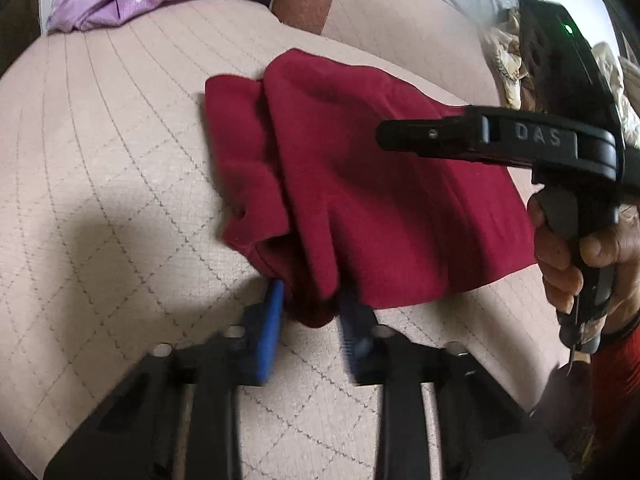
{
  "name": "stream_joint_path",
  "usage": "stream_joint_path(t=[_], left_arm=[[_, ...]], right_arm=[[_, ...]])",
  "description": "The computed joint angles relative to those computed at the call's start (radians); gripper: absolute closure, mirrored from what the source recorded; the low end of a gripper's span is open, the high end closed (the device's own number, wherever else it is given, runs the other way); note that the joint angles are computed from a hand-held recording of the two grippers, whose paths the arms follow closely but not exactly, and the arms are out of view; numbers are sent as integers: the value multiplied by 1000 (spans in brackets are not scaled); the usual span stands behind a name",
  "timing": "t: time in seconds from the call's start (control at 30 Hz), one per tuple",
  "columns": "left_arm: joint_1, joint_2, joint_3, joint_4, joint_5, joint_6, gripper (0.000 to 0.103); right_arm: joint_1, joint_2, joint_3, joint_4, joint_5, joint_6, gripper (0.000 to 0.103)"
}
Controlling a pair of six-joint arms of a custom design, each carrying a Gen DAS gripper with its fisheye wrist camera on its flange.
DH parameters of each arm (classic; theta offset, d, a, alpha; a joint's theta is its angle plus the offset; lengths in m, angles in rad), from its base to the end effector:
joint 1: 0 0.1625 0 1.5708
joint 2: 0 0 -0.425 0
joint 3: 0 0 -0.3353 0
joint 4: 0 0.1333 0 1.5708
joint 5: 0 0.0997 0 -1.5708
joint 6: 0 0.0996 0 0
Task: Fold small clothes
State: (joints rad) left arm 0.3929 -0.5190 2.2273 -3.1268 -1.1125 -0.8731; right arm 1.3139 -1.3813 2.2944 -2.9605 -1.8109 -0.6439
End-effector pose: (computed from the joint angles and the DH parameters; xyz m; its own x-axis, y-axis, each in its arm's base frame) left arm -0.3091 -0.3201 -0.0622 -0.8805 0.2588 -0.3972 0.3710 0.8977 -0.2376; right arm -0.0002 -0.4321 0.2743 -0.8647 -0.2342 0.4444 -0.3668 0.8988 -0.2400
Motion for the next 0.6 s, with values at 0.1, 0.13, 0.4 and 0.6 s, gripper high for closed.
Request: stream_joint_path(t=[0.1,0.13,0.4,0.6], left_arm=[[-10,-13,36,-62,4,-16,98],[-21,-21,52,-80,12,-37,98],[-52,-37,48,23,60,-92,98],[-38,-28,60,-9,59,-116,90]], right_arm=[[-1,1,2,-4,5,8,37],[-1,1,3,-3,9,12,37],[44,31,12,-29,7,15,37],[112,169,-9,-167,-53,-12,38]])
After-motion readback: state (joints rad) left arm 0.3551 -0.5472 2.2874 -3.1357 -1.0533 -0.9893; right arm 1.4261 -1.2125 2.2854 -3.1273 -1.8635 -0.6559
